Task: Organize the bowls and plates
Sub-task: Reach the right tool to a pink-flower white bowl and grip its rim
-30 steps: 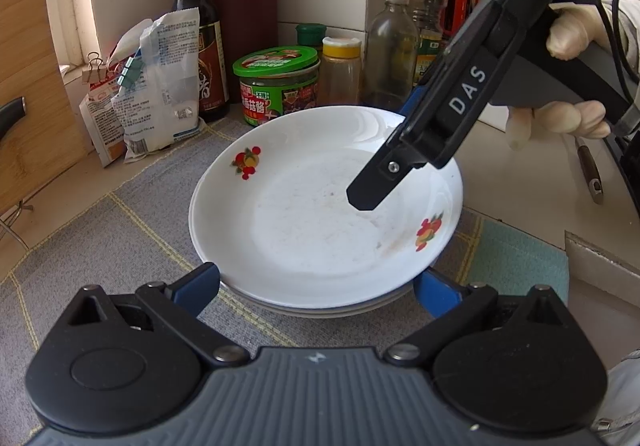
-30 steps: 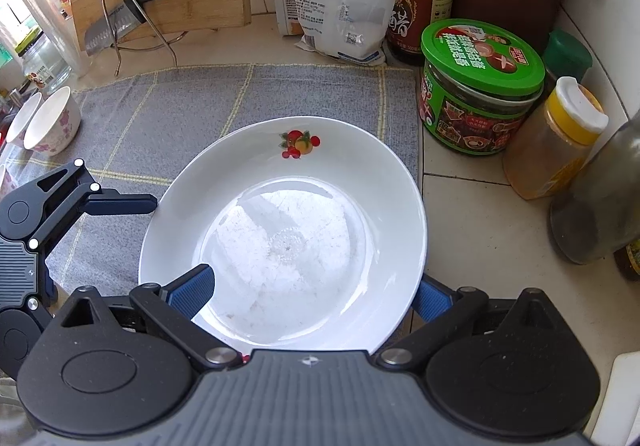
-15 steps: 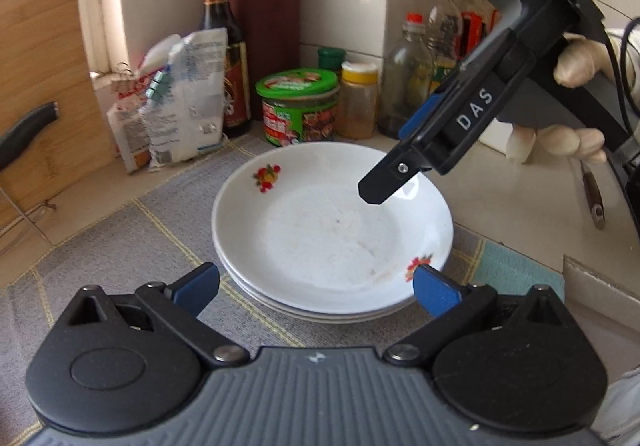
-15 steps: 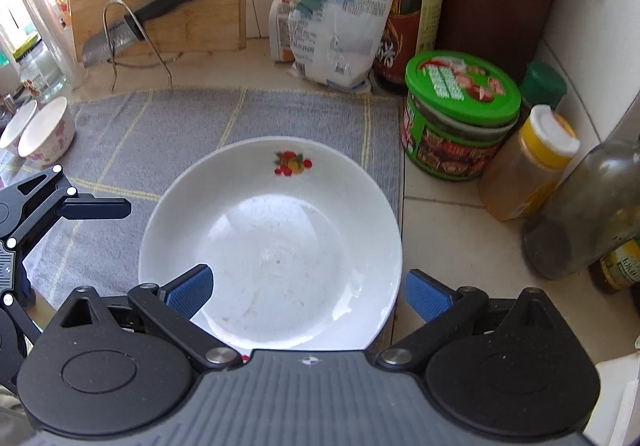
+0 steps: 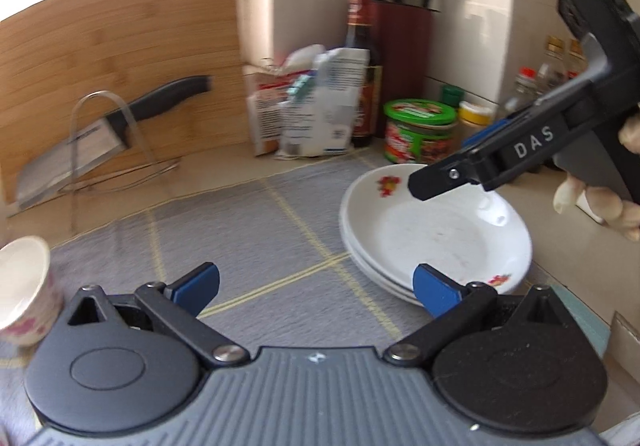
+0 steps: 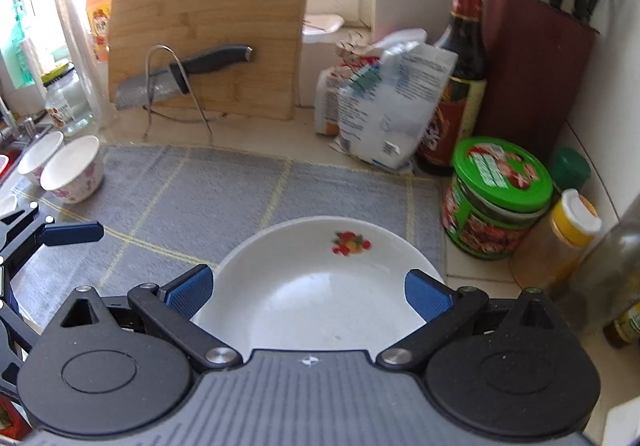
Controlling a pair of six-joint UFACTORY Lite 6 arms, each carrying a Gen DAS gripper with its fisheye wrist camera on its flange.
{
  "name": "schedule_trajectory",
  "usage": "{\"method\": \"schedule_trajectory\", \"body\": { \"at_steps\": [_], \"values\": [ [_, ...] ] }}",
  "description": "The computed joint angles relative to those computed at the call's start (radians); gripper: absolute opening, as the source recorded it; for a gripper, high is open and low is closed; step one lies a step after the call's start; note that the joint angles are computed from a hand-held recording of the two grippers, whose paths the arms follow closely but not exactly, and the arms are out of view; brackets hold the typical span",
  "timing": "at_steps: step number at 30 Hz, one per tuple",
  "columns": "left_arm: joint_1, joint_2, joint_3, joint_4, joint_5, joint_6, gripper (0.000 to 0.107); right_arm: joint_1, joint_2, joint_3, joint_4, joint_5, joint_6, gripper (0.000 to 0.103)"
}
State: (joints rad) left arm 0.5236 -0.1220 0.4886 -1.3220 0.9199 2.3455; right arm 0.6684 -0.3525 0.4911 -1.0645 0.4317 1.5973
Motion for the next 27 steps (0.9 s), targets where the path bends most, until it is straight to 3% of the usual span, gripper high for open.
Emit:
{"method": "schedule_trajectory", "body": {
  "at_steps": [7, 10, 13, 19, 27],
  "values": [
    [0.154, -0.053, -0.001, 0.011, -0.026, -0.044, 0.102, 0.009, 0.154, 0.085, -0.249, -0.155, 0.211, 0.103],
    [0.241, -0.051, 0.011, 0.034, -0.01, -0.039, 0.102, 0.023, 0.233, 0.129, -0.438, -0.21, 0.38, 0.103],
    [0.326, -0.016, 0.039, 0.058, 0.004, -0.021, 0.102, 0.054, 0.319, 0.193, -0.496, -0.239, 0.444, 0.103],
    [0.464, 0.158, 0.193, 0.123, 0.055, 0.008, 0.102, 0.167, 0.489, 0.361, -0.414, -0.2, 0.4, 0.103],
    [0.605, 0.515, 0.567, 0.325, 0.139, 0.013, 0.102, 0.32, 0.792, 0.761, -0.012, -0.077, 0.104, 0.103]
  ]
}}
